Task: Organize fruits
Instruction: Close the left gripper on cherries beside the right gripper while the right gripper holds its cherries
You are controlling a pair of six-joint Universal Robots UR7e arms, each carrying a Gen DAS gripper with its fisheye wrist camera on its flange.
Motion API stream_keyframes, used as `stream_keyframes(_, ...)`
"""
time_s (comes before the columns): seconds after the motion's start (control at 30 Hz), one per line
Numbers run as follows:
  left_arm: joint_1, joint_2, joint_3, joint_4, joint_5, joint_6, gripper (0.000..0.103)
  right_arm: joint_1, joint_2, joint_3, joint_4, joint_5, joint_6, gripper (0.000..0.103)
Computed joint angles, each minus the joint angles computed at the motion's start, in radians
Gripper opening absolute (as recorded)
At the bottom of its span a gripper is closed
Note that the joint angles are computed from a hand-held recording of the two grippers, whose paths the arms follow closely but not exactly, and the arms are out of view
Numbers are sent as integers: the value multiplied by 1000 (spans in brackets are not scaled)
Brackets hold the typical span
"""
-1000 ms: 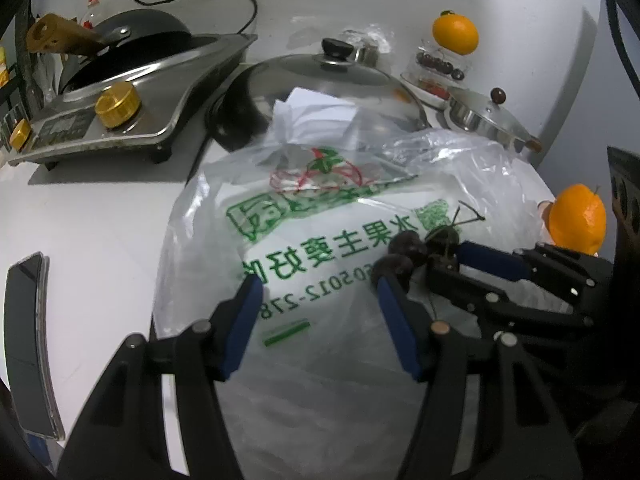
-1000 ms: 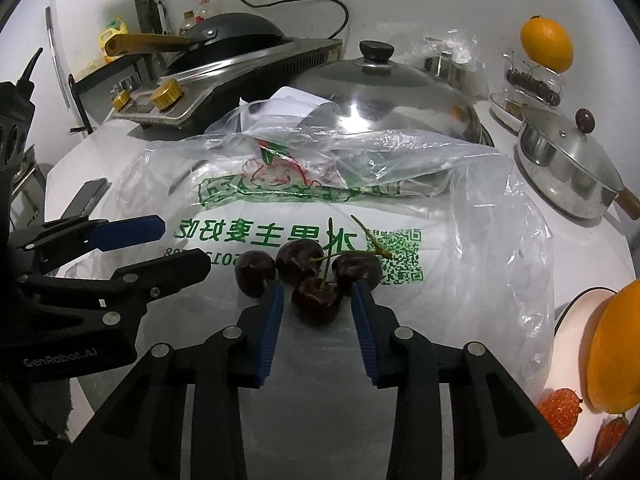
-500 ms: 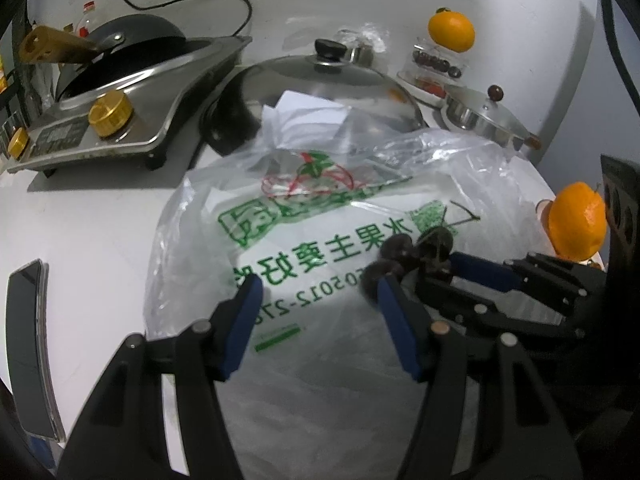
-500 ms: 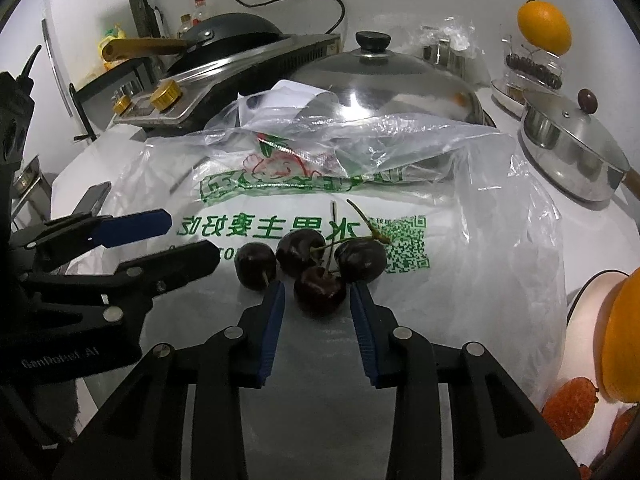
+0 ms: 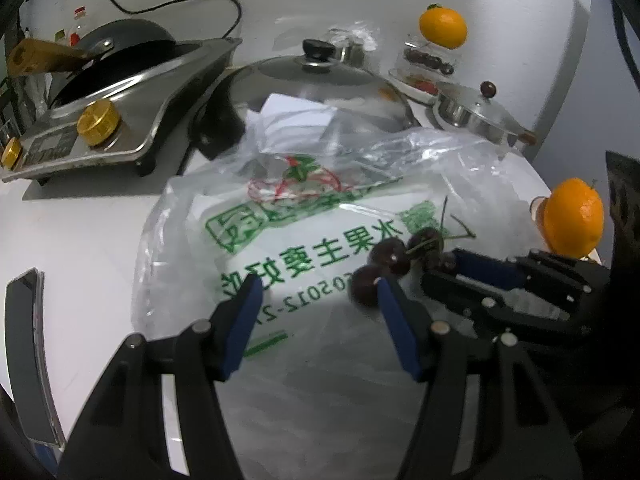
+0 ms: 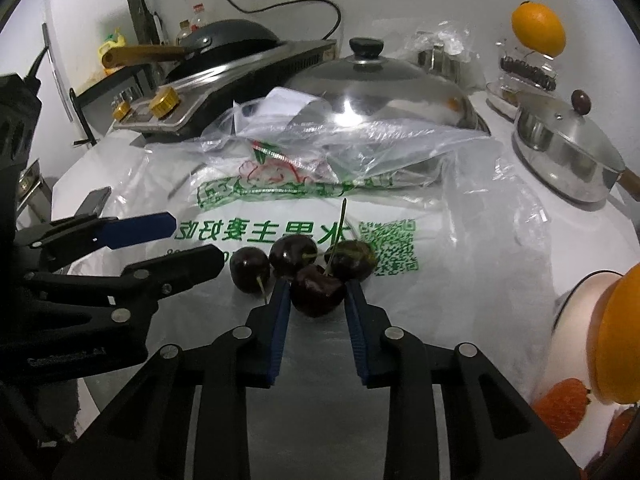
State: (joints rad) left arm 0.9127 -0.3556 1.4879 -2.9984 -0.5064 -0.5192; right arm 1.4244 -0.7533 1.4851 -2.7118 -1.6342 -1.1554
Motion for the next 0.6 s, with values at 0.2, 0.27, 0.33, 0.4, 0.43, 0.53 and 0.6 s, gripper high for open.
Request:
stream_keyframes(0.2, -7, 22, -34, 15, 2, 41, 62, -7, -23, 4, -8, 28, 13, 30)
stream_keyframes(0.27, -5, 30, -53, 33, 3, 48, 62, -11, -28, 0, -3, 36, 17, 30)
stream_keyframes(0.33, -1, 35, -68, 53, 1, 51, 62, -15, -32, -2, 0, 46, 18, 30)
stream_keyframes(0.4, 4, 43, -88, 79, -6, 54, 62, -18, -33, -4, 6, 51, 22, 30)
stream_keyframes(0.43, 8, 47, -98, 92, -12, 55, 62, -19, -34, -5, 8, 52, 23, 30)
stream_keyframes(0.53, 16, 62, -129, 120, -24, 56, 62, -21, -35, -11, 18, 59, 23, 30)
stream_keyframes(0.6, 21, 71, -147, 135, -33, 59, 61, -22, -35, -15, 22, 62, 22, 30)
